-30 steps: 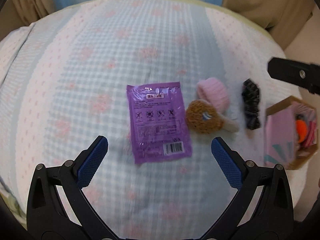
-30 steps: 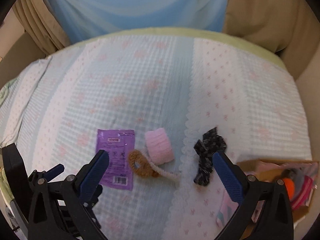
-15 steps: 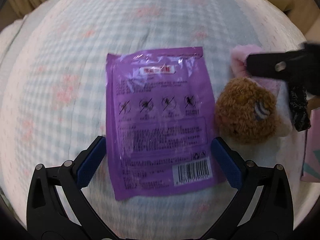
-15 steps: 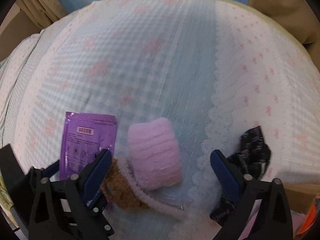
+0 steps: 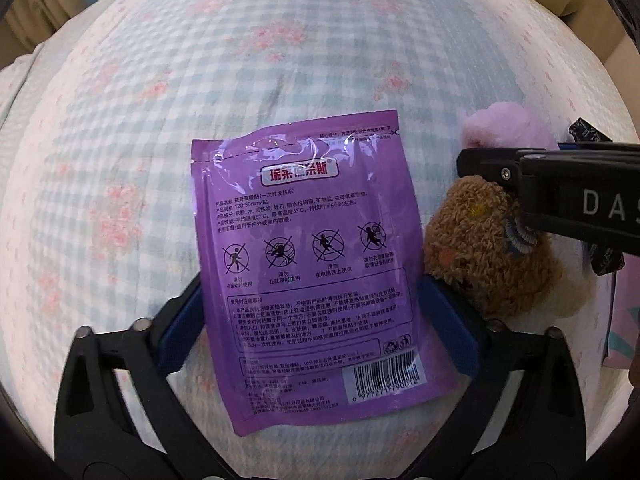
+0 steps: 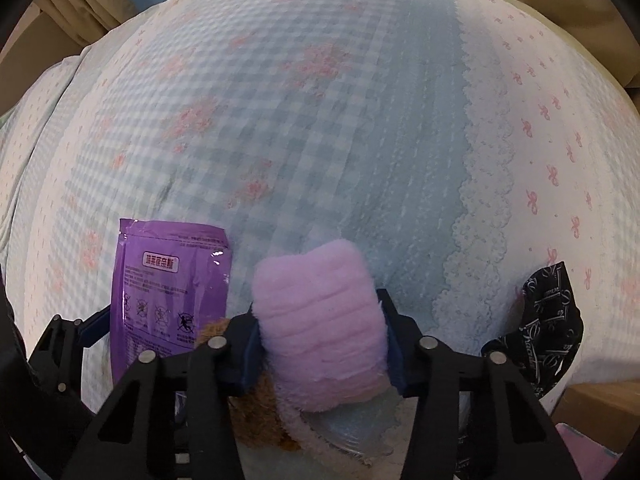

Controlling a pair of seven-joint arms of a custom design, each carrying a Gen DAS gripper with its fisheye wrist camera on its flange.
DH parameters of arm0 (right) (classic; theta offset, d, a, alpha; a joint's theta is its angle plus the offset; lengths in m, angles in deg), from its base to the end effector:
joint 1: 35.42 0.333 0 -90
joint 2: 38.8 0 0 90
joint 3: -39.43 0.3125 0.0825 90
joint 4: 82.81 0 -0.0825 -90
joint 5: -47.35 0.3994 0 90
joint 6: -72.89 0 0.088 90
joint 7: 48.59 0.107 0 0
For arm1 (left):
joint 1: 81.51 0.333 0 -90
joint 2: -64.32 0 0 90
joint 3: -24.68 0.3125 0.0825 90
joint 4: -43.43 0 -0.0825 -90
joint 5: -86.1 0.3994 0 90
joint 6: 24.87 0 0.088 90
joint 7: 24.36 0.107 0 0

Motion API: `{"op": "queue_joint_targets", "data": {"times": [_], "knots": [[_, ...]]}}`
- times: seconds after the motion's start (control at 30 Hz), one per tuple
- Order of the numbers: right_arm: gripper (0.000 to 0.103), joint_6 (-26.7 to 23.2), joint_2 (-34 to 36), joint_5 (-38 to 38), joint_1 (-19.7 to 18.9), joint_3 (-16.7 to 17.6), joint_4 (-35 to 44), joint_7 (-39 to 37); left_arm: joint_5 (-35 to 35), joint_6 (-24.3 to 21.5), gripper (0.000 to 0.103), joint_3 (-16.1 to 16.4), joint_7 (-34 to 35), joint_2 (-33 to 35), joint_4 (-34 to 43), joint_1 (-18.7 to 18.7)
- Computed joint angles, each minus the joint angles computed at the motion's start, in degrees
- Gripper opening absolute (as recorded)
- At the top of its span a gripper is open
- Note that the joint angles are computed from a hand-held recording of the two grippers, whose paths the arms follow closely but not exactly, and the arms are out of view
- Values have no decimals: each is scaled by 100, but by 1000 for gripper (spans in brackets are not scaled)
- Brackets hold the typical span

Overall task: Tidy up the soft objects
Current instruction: 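Grasp the pink fuzzy hair tie with the right tool while the left grasps the purple packet, then carry the purple packet and pink hair tie over the box and release both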

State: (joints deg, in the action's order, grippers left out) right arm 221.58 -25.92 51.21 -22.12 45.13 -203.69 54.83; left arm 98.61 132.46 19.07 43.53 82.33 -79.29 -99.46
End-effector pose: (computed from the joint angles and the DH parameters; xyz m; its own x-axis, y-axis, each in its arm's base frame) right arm 0.5759 0.1955 0.3225 0.0538 -0.9903 -0.1282 -0.9723 -0.0228 -0.2325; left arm 0.5525 -0.2493 0.2708 -0.2046 -0.9788 0.0052 -0.9343 0.1938 -0.2991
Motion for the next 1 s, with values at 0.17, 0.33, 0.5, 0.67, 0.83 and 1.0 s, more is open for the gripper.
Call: {"op": "queue_joint_targets", "data": {"times": [0.17, 0.33, 0.5, 0.67, 0.83, 1.0], "knots": [[43, 126, -46, 79, -1, 14, -84, 90, -255, 13, 63, -57, 149, -192, -154, 189], [41, 190, -90, 118, 17, 34, -112, 135, -546, 0, 34, -135, 320, -275, -171, 405], [41, 367, -415, 116, 11, -2, -412, 158, -734, -14, 31, -142, 517, -307, -138, 471], [41, 456, -687, -5, 79, -60, -569, 353, -873, 9, 31, -171, 493, -592, -267, 519], [41, 435, -1210, -202, 147, -123, -771, 567, -885, 38, 31, -238, 512, -1017, -406, 587], [41, 301, -1950, -469, 244, -140, -994, 977, -1060, -70, 31, -386, 722, -1766, -554, 719]]}}
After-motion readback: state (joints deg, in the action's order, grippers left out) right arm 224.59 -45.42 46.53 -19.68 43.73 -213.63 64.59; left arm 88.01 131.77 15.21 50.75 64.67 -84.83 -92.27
